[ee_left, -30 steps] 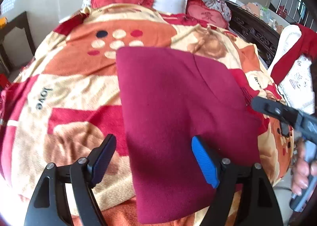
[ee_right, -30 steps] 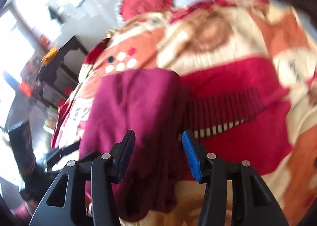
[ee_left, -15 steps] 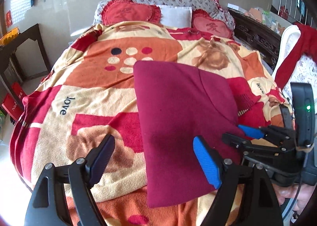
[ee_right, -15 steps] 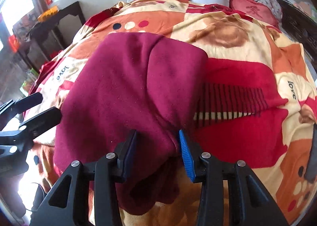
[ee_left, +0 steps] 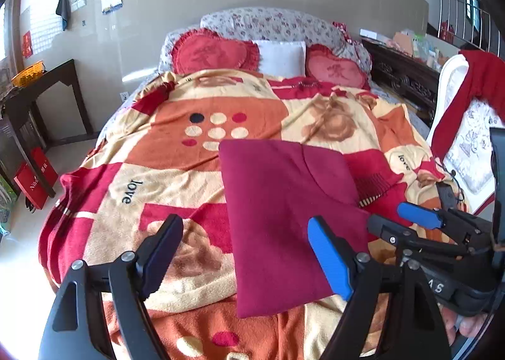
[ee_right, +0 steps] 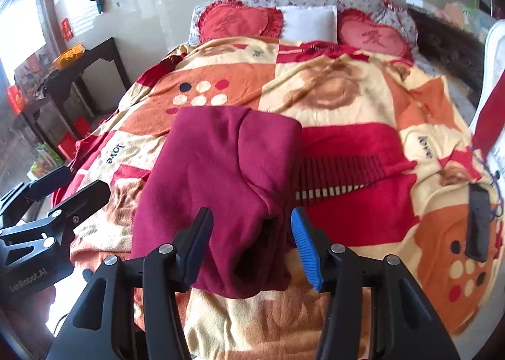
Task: Fold small clothes
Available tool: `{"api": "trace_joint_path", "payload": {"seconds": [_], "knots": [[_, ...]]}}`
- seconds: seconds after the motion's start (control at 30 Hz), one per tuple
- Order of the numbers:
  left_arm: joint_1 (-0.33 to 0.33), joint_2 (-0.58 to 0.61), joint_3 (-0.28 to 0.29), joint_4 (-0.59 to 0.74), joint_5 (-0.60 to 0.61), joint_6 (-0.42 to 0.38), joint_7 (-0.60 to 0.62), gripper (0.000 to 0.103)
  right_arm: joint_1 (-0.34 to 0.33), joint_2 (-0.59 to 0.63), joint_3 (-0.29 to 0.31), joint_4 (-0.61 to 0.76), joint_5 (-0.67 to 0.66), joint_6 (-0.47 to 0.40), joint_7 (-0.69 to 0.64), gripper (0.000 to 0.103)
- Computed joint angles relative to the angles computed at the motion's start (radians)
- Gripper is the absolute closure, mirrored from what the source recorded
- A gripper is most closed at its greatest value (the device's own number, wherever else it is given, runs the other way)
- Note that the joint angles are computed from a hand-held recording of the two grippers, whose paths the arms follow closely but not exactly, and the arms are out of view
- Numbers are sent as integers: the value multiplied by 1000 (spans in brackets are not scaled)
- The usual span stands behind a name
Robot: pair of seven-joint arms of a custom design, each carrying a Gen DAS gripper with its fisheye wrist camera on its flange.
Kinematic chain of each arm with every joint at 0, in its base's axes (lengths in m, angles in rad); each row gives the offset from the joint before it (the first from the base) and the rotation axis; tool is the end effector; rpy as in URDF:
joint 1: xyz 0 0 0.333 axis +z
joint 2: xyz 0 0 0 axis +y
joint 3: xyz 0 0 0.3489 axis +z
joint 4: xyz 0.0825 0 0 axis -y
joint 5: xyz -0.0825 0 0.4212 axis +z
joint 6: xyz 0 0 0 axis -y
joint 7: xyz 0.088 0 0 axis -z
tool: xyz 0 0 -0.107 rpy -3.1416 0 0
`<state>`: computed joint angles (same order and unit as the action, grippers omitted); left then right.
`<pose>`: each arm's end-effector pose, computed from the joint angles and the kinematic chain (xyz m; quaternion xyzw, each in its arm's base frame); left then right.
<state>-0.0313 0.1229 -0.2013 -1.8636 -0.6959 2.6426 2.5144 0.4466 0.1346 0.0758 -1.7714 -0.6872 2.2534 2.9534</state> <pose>0.6624 -0.1335 0.5391 -0.4041 0.8230 -0.3636 0.1648 0.5946 0.3192 0.5423 -0.4759 0.8142 -0.2583 0.2095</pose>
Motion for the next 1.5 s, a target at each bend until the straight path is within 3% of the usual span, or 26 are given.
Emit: {"api": "trace_joint_path", "payload": {"seconds": [0.13, 0.2, 0.93, 1.5], "knots": [[9, -22, 2, -12, -51, -5, 33, 16, 12, 1, 1, 21, -25, -21, 26, 61], [11, -31, 6, -17, -82, -8, 52, 9, 14, -2, 2, 23, -35, -18, 42, 56], [8, -31, 25, 0, -110, 8, 35, 6, 27, 10, 2, 74, -79, -68, 51, 56], [11, -19, 15, 6, -66, 18, -4, 6, 21, 17, -5, 71, -55, -46, 41, 56]]}}
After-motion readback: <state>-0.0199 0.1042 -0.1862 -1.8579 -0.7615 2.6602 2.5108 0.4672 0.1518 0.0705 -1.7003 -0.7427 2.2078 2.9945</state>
